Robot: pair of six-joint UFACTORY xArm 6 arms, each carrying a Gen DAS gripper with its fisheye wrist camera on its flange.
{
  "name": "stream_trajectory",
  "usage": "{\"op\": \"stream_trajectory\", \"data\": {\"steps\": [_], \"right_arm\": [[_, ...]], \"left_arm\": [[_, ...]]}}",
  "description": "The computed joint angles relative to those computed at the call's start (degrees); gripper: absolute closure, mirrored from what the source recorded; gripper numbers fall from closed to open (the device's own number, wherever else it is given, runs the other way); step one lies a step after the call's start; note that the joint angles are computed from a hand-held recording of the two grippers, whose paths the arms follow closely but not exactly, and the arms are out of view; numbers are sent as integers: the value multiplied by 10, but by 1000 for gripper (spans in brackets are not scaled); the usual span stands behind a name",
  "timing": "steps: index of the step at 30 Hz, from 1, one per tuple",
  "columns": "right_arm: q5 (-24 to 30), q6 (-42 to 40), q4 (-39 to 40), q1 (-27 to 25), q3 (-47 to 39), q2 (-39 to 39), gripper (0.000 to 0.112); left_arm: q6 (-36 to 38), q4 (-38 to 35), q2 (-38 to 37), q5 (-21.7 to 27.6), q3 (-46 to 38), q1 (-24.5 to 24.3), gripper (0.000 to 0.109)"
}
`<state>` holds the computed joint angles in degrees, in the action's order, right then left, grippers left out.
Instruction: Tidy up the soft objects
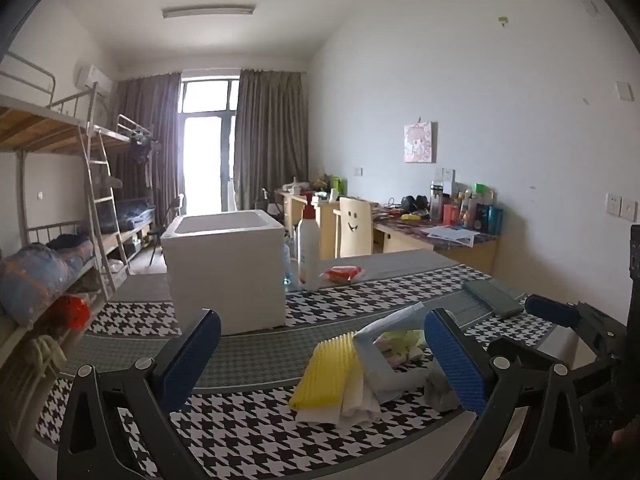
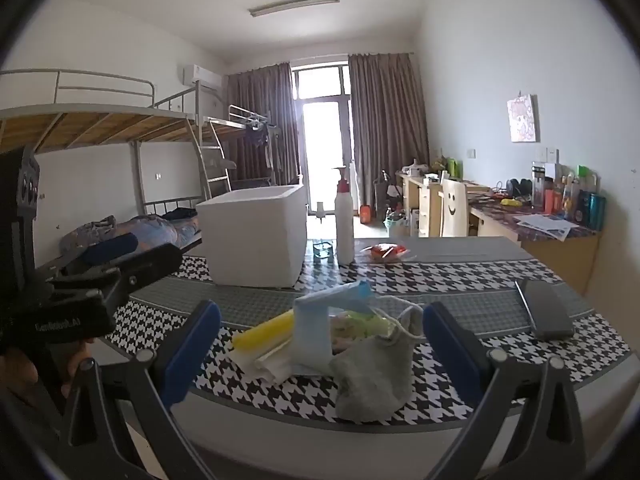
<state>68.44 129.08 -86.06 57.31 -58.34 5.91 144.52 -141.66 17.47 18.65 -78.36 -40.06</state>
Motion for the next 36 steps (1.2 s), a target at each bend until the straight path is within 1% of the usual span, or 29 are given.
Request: {"op": "stream_trajectory", "data": {"steps": [4,10,12,23,36], "right_arm": [[-2,4,0,-5,3,0,10],[19,3,7,8,0,1,10],[23,2,9,11,3,-2,10],[23,0,7,12,-1,1,10],[30,-9,17,14,-6,7,10]], "left_arm": [[-5,5,-7,3,7,1,7],[-8,13,-13,-2,11,-2,7],[-23,27,-14,-1,12,-2,7],[-18,20,-14,-1,15,-2,7],[-48,54,-4,-8,9,-5,7]]}}
